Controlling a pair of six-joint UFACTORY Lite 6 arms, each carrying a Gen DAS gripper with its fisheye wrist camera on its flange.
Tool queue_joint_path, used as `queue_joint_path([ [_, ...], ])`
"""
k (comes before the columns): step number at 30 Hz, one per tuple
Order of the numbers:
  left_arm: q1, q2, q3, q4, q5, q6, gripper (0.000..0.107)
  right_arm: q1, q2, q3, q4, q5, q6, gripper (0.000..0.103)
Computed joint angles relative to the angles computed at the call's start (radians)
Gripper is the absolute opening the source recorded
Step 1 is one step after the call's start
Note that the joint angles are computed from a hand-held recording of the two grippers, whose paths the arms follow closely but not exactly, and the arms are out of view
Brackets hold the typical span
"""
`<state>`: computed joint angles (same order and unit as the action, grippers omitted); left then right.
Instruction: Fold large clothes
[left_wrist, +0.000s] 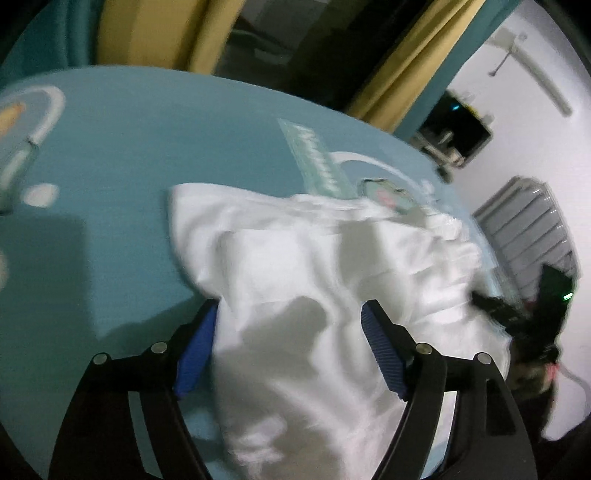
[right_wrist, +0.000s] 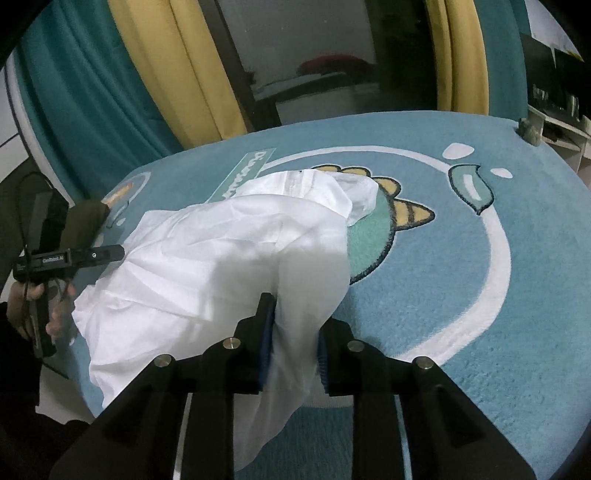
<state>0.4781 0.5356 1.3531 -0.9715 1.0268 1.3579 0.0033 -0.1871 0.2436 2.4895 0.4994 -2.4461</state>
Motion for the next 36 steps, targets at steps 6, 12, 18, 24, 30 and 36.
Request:
queue_joint_path([
  [6,-0.153,-0.020,-0.048,0.001,0.082,0.004,0.079,0.026,0.040,0.029,0.055,0.000,-0.046,0.022],
  [12,-0.181,-0.070,-0.066,0.066,0.008,-0.048,0.079,0.017,0.000,0.015,0.018,-0.028,-0.018,0.028],
  [18,-0.147,-0.126,-0.125,0.093,-0.058,-0.032,0.079,-0.072,-0.067,-0.010,-0.221,-0.016,0.193,0.062],
  [24,-0.193,-0.165,-0.196,0.018,-0.160,0.072,0.079,-0.119,0.044,0.035,-0.301,0.086,0.291,0.063],
  [30,-0.216,-0.172,-0.216,-0.018,-0.194,0.167,0.050,-0.031,0.209,0.087,-0.119,0.177,0.209,0.068],
  [36,-0.210,-0.164,-0.231,-0.062,-0.150,0.183,0.038,0.035,0.211,0.096,-0.021,0.161,0.156,0.068],
])
